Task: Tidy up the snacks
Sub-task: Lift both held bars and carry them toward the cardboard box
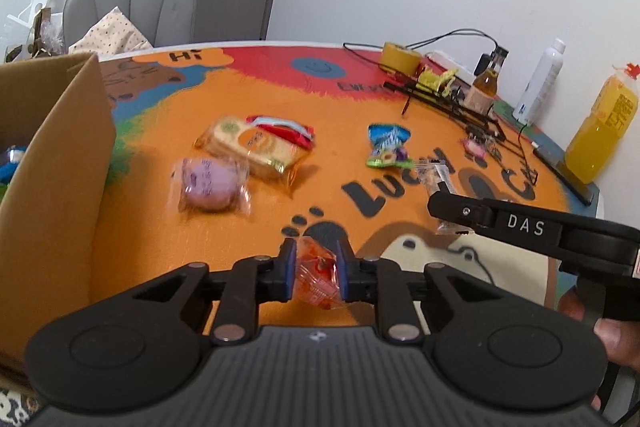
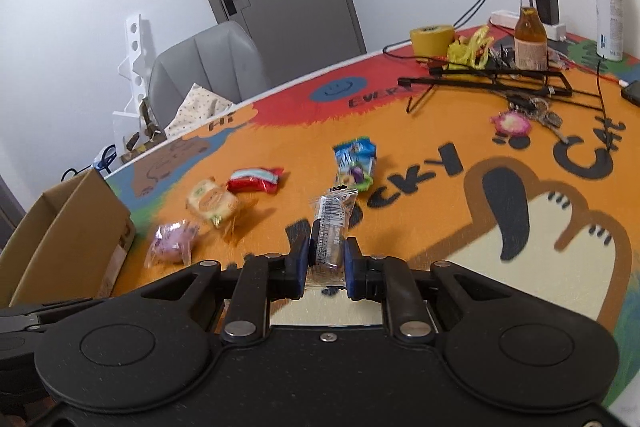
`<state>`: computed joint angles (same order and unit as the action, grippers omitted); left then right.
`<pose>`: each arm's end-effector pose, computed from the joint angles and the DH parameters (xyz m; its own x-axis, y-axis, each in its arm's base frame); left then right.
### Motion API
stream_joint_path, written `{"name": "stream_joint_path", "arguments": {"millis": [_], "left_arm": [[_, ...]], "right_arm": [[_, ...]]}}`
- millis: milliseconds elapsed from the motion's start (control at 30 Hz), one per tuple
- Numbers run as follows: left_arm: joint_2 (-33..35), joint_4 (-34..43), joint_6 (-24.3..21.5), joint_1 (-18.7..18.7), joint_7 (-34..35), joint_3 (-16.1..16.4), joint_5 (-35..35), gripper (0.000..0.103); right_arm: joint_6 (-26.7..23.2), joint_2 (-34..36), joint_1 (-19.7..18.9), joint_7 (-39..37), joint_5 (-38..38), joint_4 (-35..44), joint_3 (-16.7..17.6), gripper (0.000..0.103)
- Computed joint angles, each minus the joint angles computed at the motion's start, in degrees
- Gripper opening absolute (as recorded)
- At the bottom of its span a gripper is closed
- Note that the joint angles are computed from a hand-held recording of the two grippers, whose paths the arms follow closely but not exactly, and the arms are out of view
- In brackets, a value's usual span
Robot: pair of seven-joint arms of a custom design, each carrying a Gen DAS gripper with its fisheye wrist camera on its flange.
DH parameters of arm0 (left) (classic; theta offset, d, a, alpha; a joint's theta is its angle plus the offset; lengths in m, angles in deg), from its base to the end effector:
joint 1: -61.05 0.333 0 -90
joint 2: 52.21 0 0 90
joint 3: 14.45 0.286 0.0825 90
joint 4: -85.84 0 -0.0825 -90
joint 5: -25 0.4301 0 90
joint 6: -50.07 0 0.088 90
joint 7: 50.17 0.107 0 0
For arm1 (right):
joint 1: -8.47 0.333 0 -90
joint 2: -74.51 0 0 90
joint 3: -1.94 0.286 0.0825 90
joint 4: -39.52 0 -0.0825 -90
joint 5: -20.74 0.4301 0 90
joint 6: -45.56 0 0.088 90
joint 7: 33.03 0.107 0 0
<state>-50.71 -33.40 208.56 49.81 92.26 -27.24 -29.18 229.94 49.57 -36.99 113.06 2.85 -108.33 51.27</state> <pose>0.5877 -0.2236 0.4221 -0.5872 -0.7823 0.2080 -0.6302 0.2806 -0.7239 0.5090 0.0635 0.4004 -0.3391 -0.9125 -0.2289 -0.4895 0.3789 -0.7853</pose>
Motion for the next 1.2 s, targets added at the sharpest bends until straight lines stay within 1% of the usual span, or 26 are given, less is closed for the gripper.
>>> {"name": "stream_joint_path", "arguments": {"millis": [133, 200, 267, 400, 467, 500, 533, 633, 700, 767, 800, 833, 867, 933, 1000, 1200], "left_arm": [[-0.05, -0.88, -0.59, 0.05, -3.11, 0.19, 4.15, 0.025], [0.07, -1.16, -0.56, 0.02, -3.11, 0.08, 4.69, 0.031], [0.25, -1.39, 0.07, -0.11, -3.5, -0.08, 5.36, 0.034], [0.66, -1.57, 1.99, -0.27, -3.21, -0.49, 5.2, 0.035], [0.8, -1.69, 2.97, -0.43, -3.56, -0.69, 5.92, 0.035], [0.87, -1.73, 3.35, -0.47, -3.47, -0.79, 6.18, 0.035], [0.94, -1.79, 3.77, -0.52, -3.24, -0.89, 6.38, 0.035], [1.11, -1.77, 4.03, -0.52, -3.27, -1.02, 6.9, 0.034], [1.25, -1.66, 4.21, -0.45, -3.82, -1.05, 7.44, 0.029], [1.35, -1.63, 4.47, -0.34, -3.62, -1.14, 7.17, 0.023], [1.37, -1.6, 4.44, -0.25, -3.45, -1.18, 6.8, 0.021], [1.33, -1.56, 4.17, -0.11, -3.14, -1.18, 6.24, 0.02], [1.25, -1.53, 3.8, 0.01, -3.14, -1.13, 5.93, 0.018], [0.95, -1.41, 2.45, 0.29, -3.31, -0.9, 5.28, 0.018], [0.39, -1.66, 2.19, 0.41, -1.75, -0.8, 3.44, 0.017], [-1.81, -2.18, 1.71, 0.18, 2.3, 0.34, -1.59, 0.017]], "right_arm": [[-0.22, -0.23, 1.35, 0.53, 0.36, -1.17, -0.76, 0.017], [0.01, -0.13, 1.55, 0.63, 0.4, -1.51, -0.93, 0.017], [0.06, -0.12, 1.63, 0.56, 0.54, -1.72, -1.0, 0.017], [-0.84, 0.48, 1.27, 0.41, 0.02, -1.41, -0.73, 0.018], [-1.24, 0.99, 1.04, 0.74, -0.71, -1.15, -0.63, 0.021], [-1.39, 1.15, 0.86, 1.02, -1.2, -0.99, -0.48, 0.026], [-1.63, 0.99, 0.23, 1.53, -1.74, -0.81, 0.12, 0.026], [-2.39, 0.96, -1.91, 2.76, -4.01, 0.04, 2.07, 0.027], [-2.52, 0.49, -3.64, 3.79, -5.74, 0.48, 3.72, 0.027], [-2.9, 0.42, -4.47, 4.55, -7.2, 0.95, 4.44, 0.027], [-2.98, 0.5, -4.67, 4.8, -7.95, 1.12, 4.54, 0.025], [-3.34, 0.39, -4.67, 5.16, -8.51, 1.19, 4.49, 0.018], [-3.49, 0.76, -3.89, 5.25, -9.04, 1.22, 3.58, 0.018], [-2.53, 1.83, -1.25, 5.37, -9.68, 0.89, 0.59, 0.017], [-2.18, 0.56, -1.82, 6.33, -10.05, 0.76, 1.46, 0.017], [-1.32, -0.43, -0.22, 5.56, -8.62, 1.22, 1.1, 0.017]]}}
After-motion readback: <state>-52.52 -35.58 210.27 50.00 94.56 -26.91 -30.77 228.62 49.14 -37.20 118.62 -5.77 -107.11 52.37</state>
